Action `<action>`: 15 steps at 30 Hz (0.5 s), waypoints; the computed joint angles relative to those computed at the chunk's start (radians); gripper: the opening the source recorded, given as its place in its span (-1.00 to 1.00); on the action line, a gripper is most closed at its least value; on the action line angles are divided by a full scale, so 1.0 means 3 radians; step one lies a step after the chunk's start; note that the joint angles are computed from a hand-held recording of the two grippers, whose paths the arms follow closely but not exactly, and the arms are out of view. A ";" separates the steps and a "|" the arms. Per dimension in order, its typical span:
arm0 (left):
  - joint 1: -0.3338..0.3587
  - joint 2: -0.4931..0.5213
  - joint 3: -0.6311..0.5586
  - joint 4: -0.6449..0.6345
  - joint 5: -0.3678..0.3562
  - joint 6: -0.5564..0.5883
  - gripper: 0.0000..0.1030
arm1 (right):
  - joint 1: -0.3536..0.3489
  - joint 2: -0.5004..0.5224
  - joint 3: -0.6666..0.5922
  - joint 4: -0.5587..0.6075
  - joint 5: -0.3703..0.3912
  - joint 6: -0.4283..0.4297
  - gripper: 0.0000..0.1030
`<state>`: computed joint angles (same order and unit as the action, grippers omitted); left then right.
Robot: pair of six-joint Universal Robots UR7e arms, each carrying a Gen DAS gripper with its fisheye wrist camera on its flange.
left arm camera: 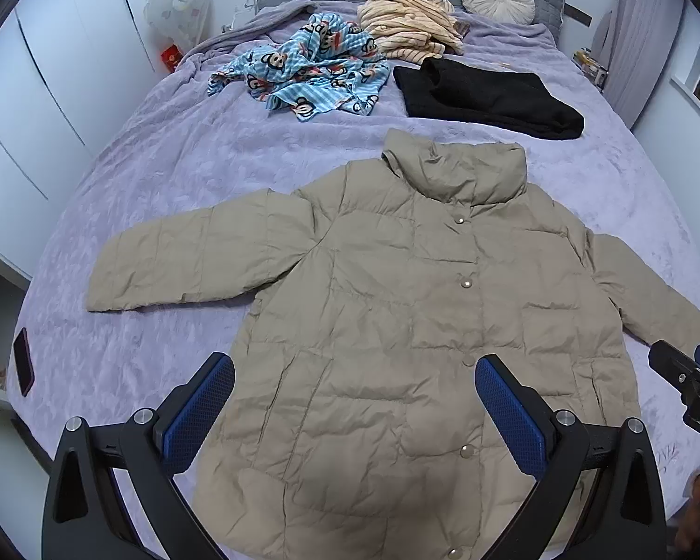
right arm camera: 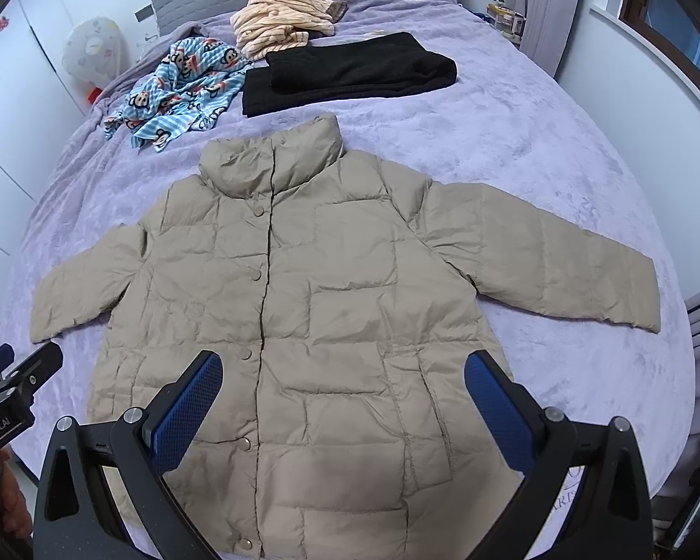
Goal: Fold large clothes
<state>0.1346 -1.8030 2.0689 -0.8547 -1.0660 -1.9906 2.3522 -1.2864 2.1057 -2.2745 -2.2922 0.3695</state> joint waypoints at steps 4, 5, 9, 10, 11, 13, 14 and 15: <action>-0.0004 -0.0007 0.0005 0.0004 -0.0002 0.0000 1.00 | 0.0002 0.0009 -0.0009 0.0006 0.0000 0.0004 1.00; 0.0002 -0.0005 -0.0002 0.0007 -0.0002 0.0007 1.00 | 0.0005 0.0014 -0.0010 0.0003 0.0003 0.0006 1.00; 0.0003 -0.0003 -0.0004 0.0008 -0.0002 0.0003 1.00 | 0.0004 0.0011 -0.0009 0.0005 0.0003 0.0008 1.00; 0.0003 -0.0006 -0.0002 0.0007 -0.0003 0.0003 1.00 | 0.0004 0.0009 -0.0007 0.0003 -0.0004 0.0001 1.00; 0.0003 -0.0009 0.0000 0.0004 -0.0005 0.0002 1.00 | 0.0010 0.0016 -0.0008 -0.0001 -0.0012 0.0002 1.00; -0.0002 -0.0007 0.0001 0.0007 -0.0006 -0.0001 1.00 | -0.0003 0.0004 -0.0007 0.0000 0.0001 -0.0008 1.00; -0.0002 -0.0006 0.0001 0.0010 -0.0005 0.0002 1.00 | -0.0003 0.0005 -0.0008 -0.0002 0.0003 -0.0007 1.00; 0.0001 -0.0006 -0.0004 0.0010 -0.0001 0.0006 1.00 | -0.0002 0.0005 -0.0010 0.0007 0.0002 0.0001 1.00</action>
<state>0.1350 -1.8048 2.0679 -0.8518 -1.0664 -1.9888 2.3517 -1.2849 2.1026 -2.2725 -2.2917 0.3698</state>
